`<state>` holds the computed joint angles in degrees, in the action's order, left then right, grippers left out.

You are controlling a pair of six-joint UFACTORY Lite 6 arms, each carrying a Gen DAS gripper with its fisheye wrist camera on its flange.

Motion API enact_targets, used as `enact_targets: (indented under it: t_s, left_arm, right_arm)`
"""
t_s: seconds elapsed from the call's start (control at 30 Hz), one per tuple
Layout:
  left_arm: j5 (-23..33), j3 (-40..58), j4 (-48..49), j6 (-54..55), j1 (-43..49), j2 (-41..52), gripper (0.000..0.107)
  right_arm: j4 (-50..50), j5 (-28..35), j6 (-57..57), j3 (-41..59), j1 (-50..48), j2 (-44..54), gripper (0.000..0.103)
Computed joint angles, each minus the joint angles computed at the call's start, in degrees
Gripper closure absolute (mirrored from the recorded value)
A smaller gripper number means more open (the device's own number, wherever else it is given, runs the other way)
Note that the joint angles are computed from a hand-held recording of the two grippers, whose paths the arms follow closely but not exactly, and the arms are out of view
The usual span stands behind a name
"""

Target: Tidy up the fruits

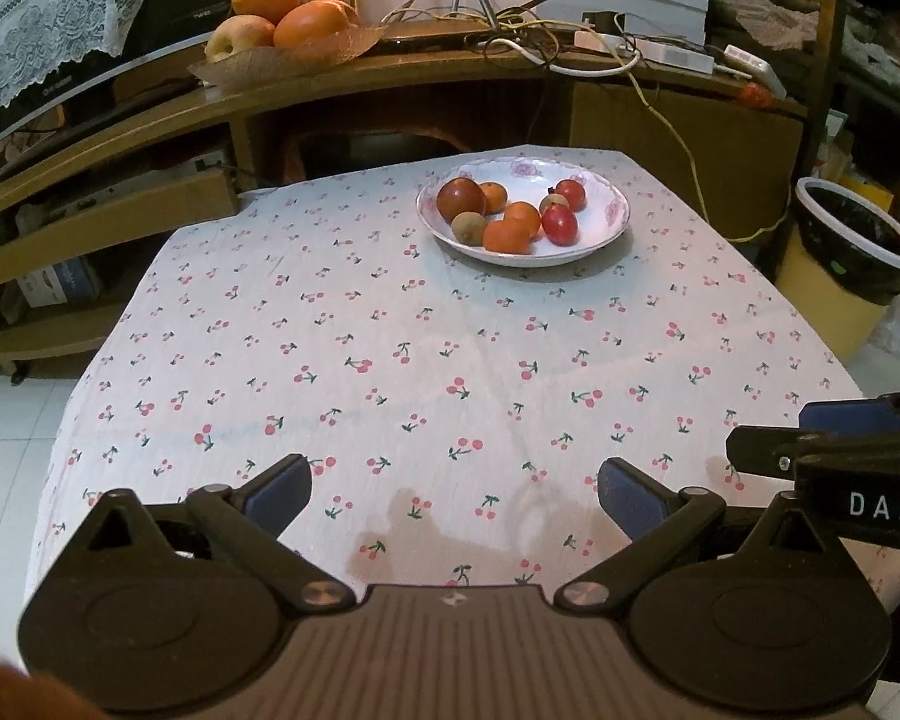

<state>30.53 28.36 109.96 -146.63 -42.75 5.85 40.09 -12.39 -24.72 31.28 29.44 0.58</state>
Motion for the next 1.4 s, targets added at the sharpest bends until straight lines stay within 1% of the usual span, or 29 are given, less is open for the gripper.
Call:
enact_targets:
  t_s: [0.2,0.4,0.57,0.83,1.4]
  left_arm:
    - [-0.3,-0.7,-1.2,0.8,-0.5,-0.7,0.004]
    - [-1.4,-0.2,-5.1,3.4,-0.4,-0.5,0.004]
    - [-1.0,-0.3,-7.5,5.0,-1.2,-0.6,0.004]
    - [-2.2,-1.3,-7.5,3.3,-0.7,-1.9,0.004]
    - [-1.4,-1.3,-8.3,3.3,-1.3,-1.4,0.004]
  right_arm:
    - [2.5,-0.1,-2.0,-1.1,1.0,-1.1,0.053]
    - [2.5,0.0,-1.6,-2.1,1.7,-2.2,0.052]
    - [3.3,-0.2,-2.2,-2.6,2.5,-2.4,0.052]
    - [4.0,0.1,-2.7,-2.7,2.7,-2.8,0.051]
    - [5.7,0.0,-3.9,-3.0,3.6,-2.7,0.051]
